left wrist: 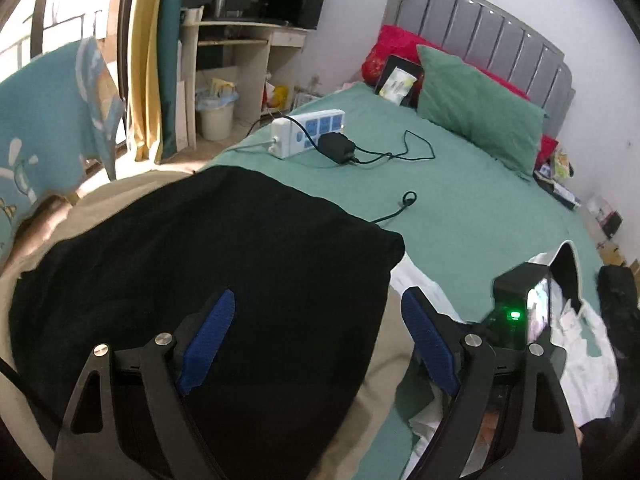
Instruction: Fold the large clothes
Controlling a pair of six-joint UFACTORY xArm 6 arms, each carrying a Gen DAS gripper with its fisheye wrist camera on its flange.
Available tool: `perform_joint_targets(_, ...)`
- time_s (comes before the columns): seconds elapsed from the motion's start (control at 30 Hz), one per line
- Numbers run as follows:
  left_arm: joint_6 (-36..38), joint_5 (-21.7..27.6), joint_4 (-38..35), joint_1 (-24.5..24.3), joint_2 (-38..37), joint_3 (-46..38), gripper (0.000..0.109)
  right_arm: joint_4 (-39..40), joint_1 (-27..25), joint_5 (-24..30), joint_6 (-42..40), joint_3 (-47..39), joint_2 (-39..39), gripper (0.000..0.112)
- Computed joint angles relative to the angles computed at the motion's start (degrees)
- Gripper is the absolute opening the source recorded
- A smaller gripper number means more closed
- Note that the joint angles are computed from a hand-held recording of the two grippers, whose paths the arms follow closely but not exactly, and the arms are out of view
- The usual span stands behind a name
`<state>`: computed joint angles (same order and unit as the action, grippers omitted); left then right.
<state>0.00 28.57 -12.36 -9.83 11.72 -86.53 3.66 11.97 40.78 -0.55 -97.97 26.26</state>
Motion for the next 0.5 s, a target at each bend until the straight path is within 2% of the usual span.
perform_joint_targets(0.03,0.1,0.0,-0.3,0.0,-0.1,0.0,0.088,0.3,-0.2,0.3,-0.1,-0.8,0.3,0.003)
perform_joint_targets(0.1,1.1,-0.4,-1.5,-0.5,-0.4,0.0,0.088,2.5,-1.1,-1.1,-0.1,0.5,-1.3,0.003)
perform_joint_targets(0.23,1.6,-1.8,-0.9,-2.0,-1.4,1.2,0.088,-1.8,-3.1,-5.6,2.9,7.2,-8.2,0.003)
perform_joint_targets(0.33,4.3,-0.7,-5.1,-3.2,-1.9,1.3,0.088,-6.4,-4.7,-7.9,4.9,11.9,-14.0,0.003)
perform_joint_targets(0.4,3.3,-0.4,-3.8,-4.5,-2.1,1.4,0.088,-5.7,-6.4,-9.4,4.7,16.1,-18.9,0.003)
perform_joint_targets(0.5,5.6,1.2,-5.9,-7.0,-1.8,0.8,0.088,-5.3,-9.5,-11.2,4.9,20.9,-25.2,0.003)
